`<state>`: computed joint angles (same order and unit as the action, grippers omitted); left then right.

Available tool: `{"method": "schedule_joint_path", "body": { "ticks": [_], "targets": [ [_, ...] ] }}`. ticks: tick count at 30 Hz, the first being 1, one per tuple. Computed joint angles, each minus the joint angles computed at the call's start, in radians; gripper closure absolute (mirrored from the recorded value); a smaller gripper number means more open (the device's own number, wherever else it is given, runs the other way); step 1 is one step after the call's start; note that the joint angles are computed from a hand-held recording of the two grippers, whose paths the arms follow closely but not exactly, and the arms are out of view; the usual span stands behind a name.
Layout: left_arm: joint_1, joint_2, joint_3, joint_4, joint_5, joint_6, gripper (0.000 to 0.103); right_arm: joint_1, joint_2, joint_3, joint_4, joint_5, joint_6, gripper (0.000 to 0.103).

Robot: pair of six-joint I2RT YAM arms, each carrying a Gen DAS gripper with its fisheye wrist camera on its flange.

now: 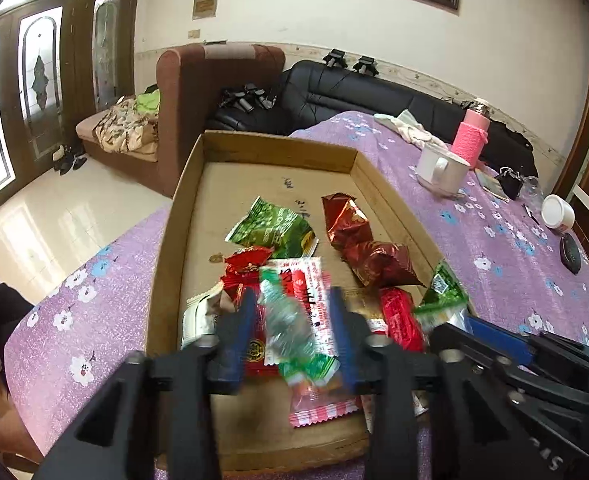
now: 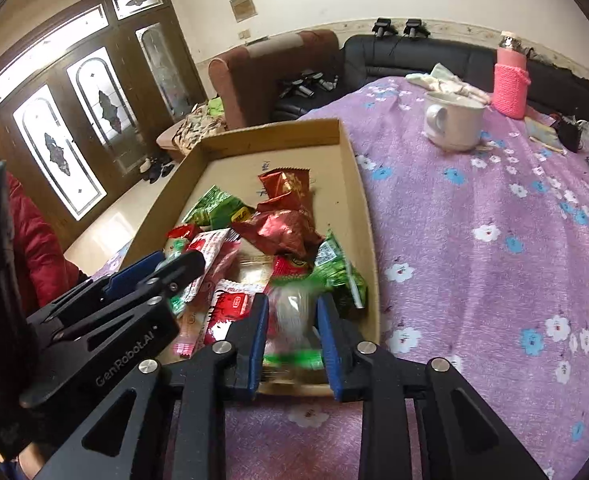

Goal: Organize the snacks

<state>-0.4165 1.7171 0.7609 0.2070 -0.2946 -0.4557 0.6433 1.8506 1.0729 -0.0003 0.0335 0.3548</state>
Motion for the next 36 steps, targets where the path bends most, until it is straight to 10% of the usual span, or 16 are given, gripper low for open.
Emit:
{"method": "schedule_joint_path", "body": {
  "ticks": [25, 36],
  "targets": [
    [-0.07, -0.002, 0.031, -0.088, -0.23, -0.047, 0.042, -0.162, -0.384, -0.455, 0.166, 0.084, -0.106, 0.035],
    [-0.156, -0.013, 0.037, -0.111, -0.371, -0.063, 0.006, -0.128, -0.44, -0.504, 0.21, 0.141, -0.12, 0.031]
  ]
}}
